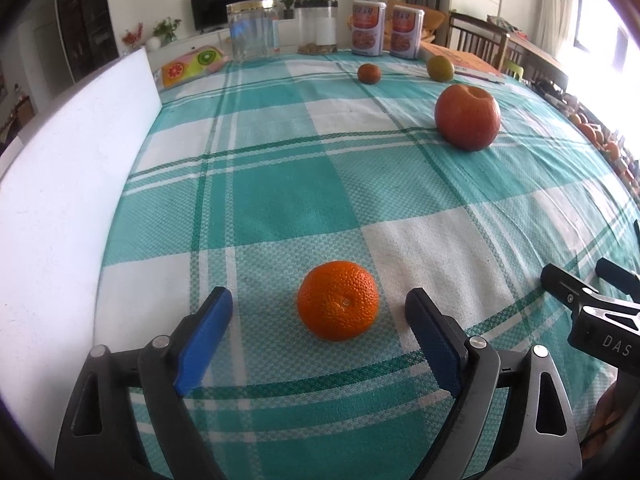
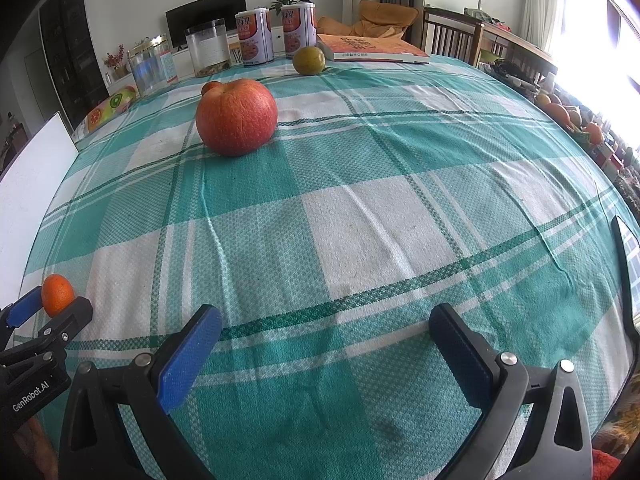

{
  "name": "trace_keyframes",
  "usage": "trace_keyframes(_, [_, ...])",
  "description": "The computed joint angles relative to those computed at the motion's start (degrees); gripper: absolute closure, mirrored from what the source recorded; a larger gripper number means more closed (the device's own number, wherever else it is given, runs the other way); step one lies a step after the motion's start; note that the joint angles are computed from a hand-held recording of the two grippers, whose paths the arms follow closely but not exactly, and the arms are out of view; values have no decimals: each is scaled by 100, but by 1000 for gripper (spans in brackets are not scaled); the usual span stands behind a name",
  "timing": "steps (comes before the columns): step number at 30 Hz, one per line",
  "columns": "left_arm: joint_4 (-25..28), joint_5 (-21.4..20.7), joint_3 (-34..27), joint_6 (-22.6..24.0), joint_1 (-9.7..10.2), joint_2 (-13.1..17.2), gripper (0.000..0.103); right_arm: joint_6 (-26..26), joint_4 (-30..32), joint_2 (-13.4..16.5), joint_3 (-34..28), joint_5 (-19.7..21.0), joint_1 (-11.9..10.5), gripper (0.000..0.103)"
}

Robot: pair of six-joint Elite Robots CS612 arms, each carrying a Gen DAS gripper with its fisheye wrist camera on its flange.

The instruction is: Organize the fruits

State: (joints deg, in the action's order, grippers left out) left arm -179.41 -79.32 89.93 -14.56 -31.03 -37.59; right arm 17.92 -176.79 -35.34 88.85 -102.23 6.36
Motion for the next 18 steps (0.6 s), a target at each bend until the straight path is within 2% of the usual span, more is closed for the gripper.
trace_keyframes(12, [-1,4,1,1,-2,2,12,16,-45,1,11,43,-9,0])
trace_keyframes(15, [3,0,-2,-7,1,3,11,195,-338,-14,109,321,-87,0])
trace_keyframes(18, [3,1,-3,-4,1,4,11,447,-442,40,-25,831,-239,0])
